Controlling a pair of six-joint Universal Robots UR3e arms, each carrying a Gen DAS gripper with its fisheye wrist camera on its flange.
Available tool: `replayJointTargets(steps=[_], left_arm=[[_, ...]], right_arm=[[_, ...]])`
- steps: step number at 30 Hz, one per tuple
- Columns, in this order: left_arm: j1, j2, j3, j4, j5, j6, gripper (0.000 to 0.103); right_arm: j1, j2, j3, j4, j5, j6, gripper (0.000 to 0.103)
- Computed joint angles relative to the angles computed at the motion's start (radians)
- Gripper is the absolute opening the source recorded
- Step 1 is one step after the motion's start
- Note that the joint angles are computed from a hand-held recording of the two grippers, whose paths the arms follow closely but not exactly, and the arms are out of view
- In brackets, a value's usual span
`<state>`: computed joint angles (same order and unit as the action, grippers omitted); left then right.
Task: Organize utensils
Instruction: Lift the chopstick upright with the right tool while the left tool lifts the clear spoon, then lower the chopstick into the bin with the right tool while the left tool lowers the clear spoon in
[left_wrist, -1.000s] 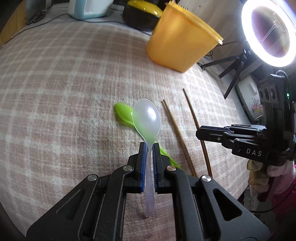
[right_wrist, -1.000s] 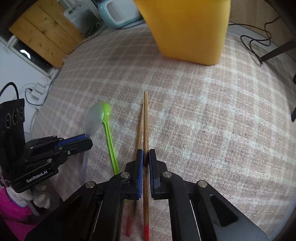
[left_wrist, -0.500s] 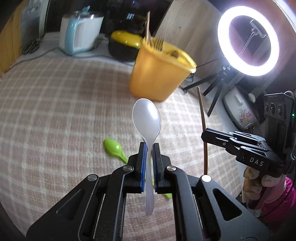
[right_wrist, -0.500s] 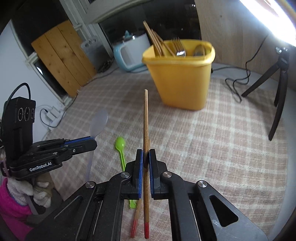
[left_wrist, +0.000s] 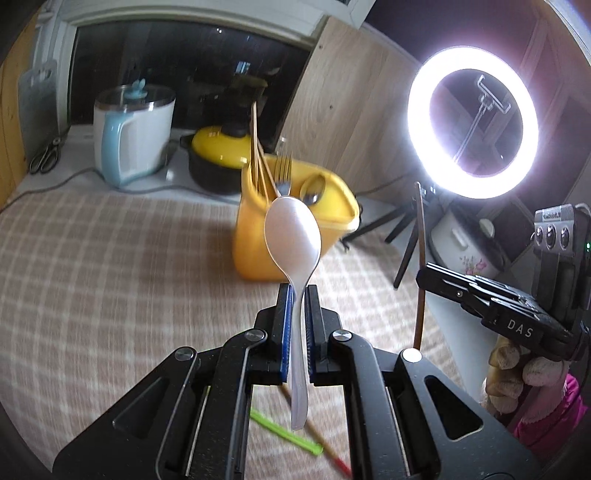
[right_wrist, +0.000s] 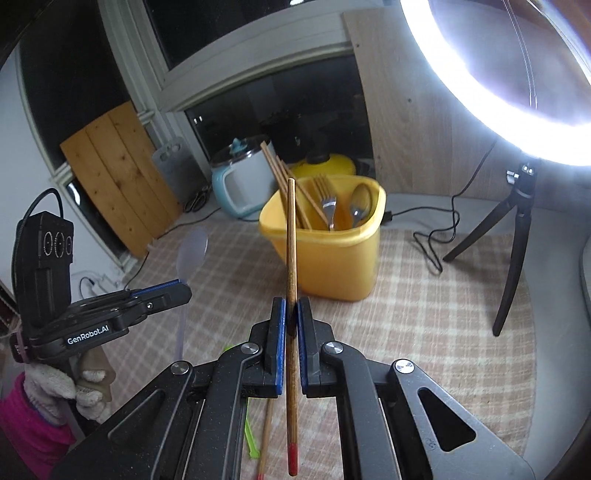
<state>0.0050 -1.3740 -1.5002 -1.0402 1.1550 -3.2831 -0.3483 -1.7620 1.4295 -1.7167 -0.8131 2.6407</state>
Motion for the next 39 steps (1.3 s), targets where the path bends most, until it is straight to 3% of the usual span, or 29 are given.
replayJointTargets(steps=[15, 28, 39], left_arm=[[0.006, -0.348, 0.430, 0.045, 0.027, -0.040, 0.005], [-0.018, -0.549, 0.696, 0.011, 0.081, -0.020, 0.005], [-0.003, -0.728, 0.963, -0.078, 0.040, -0.044, 0.005]], right_arm=[[0.103, 0.284, -0.336, -0.197, -0.067, 0.184, 0.005], [0.158, 0.491, -0.614, -0.197, -0.129, 0.253, 0.005], [0.195, 0.653, -0.858, -0.168, -0.180, 0.307, 0.005]])
